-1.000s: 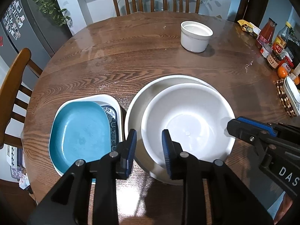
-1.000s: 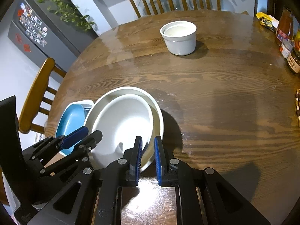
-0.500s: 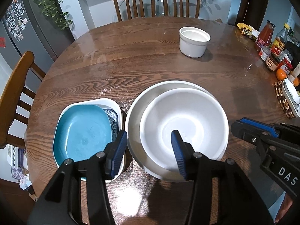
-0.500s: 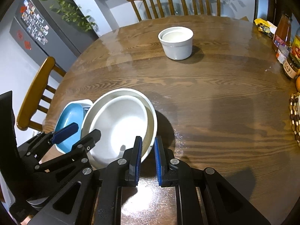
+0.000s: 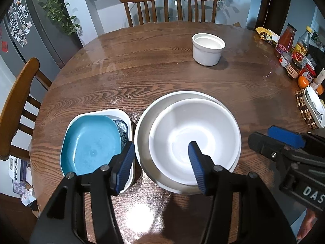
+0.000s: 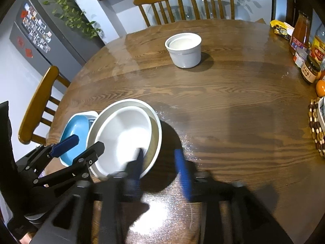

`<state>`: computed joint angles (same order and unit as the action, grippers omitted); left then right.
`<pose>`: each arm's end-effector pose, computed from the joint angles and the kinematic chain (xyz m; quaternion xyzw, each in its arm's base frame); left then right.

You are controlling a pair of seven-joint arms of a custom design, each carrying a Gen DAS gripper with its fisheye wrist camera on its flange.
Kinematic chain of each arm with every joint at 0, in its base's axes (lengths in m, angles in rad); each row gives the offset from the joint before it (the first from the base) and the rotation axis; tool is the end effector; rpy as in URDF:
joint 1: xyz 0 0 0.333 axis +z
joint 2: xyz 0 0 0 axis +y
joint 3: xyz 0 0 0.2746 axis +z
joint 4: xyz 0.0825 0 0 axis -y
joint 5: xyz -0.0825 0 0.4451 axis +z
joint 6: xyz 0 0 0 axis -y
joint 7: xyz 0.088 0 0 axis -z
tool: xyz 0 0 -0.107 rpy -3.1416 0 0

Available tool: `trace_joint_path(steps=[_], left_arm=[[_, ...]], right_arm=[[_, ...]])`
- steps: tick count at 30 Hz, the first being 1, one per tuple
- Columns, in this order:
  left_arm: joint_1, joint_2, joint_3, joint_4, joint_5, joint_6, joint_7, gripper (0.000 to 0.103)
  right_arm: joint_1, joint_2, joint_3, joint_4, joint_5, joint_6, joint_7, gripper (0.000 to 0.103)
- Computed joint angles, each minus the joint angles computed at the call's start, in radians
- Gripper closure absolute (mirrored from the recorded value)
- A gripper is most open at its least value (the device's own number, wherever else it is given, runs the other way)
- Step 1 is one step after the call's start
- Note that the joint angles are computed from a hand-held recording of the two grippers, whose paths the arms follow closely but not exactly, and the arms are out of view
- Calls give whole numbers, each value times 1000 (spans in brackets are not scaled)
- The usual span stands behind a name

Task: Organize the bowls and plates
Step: 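Withdraw both grippers upward away from the nested white bowls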

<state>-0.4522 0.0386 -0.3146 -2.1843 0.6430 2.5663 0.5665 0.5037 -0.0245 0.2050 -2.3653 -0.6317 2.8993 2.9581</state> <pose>0.4356 -0.4326 0.3273 -0.5930 0.7600 -0.1845 0.1919 0.4145 0.4016 0.3061 -0.6377 0.7075 -0.0838 0.2929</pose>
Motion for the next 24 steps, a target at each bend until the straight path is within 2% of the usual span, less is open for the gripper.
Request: trace_joint_path(steps=[9, 24], left_arm=[[-10, 5, -4, 22, 41, -22, -37, 25], [-36, 50, 2, 96, 64, -72, -12, 17]], right_arm=[[-16, -32, 5, -29, -23, 0, 31, 53], [-75, -102, 31, -79, -44, -11, 42, 51]])
